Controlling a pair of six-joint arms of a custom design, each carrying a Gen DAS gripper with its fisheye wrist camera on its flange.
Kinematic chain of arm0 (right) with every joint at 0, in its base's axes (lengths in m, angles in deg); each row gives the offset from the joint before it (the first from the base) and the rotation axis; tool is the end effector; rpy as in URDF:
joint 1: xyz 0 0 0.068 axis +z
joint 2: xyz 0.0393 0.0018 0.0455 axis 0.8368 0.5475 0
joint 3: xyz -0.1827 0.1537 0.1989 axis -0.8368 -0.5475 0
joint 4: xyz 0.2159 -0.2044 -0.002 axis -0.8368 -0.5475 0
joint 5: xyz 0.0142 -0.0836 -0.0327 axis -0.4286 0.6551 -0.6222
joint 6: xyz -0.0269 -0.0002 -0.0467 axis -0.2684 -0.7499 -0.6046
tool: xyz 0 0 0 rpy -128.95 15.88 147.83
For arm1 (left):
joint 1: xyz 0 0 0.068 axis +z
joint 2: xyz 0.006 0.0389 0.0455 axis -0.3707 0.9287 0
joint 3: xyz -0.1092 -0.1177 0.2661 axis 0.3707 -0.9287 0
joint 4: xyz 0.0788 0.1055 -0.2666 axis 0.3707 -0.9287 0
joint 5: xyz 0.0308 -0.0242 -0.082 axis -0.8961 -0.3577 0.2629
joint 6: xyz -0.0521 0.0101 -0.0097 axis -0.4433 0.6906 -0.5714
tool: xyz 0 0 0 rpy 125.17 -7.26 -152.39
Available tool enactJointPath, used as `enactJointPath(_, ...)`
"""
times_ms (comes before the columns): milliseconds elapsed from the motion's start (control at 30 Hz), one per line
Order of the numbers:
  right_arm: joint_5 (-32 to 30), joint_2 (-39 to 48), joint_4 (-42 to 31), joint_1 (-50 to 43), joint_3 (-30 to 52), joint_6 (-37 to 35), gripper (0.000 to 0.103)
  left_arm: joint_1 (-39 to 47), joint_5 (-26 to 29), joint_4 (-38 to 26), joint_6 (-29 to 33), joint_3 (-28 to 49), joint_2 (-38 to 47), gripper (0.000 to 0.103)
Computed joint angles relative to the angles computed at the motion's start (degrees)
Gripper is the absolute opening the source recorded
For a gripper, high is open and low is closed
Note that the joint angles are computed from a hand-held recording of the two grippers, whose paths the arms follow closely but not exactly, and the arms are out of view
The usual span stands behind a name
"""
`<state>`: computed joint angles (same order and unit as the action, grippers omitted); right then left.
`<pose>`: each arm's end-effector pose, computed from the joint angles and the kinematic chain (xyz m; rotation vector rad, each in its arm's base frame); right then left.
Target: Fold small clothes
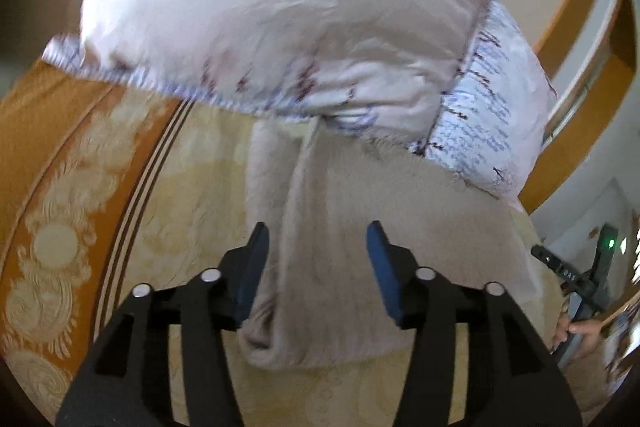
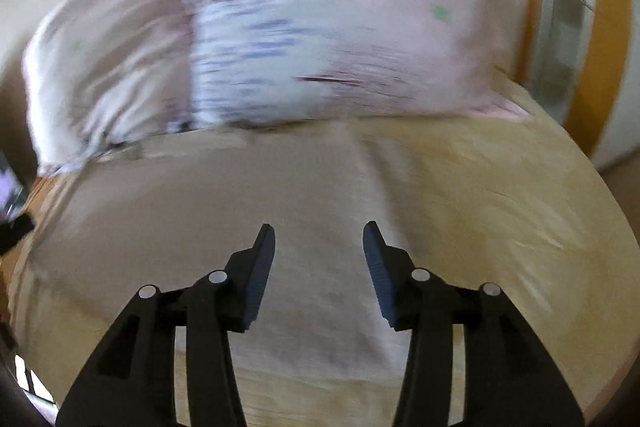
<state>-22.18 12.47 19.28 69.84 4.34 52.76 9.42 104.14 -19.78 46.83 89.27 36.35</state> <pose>0.2051 0.0366 0.2443 0.3206 2.2148 -0.0171 0.3316 0.1685 0.2507 0.2887 2.3002 -0.6980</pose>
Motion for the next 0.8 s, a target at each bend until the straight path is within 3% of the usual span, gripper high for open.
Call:
enactJointPath(100, -0.77, 6.02, 2.68, 3.20, 2.42, -0.27, 0.048, -2.45, -0.41, -0.65, 0.89, -0.42, -0.95, 0.058)
enactJointPath(333, 2.91, 18.08, 4.77, 7.66, 6.00, -0.40, 0.050, -6.53, -8.00, 2.27, 0.27, -2.43, 0.96, 0.058)
enactJointPath(533, 1.35, 15.76, 4.08, 7.66, 6.42, 1.31, 0.050, -2.97, -0.23, -2.40, -2.30, 2.71, 3.92, 0.059)
enactJointPath(600, 2.30, 16.58, 3.91, 8.76, 7.13, 1.40, 0.050, -2.54, -0.06, -2.20, -5.86, 5.54, 5.82, 0.060)
enactJointPath(800, 1.37, 18.43, 4.59, 8.68, 7.88, 3.11, 0.051, -3.12, -0.44, -9.94, -13.09, 17.19, 15.95, 0.061)
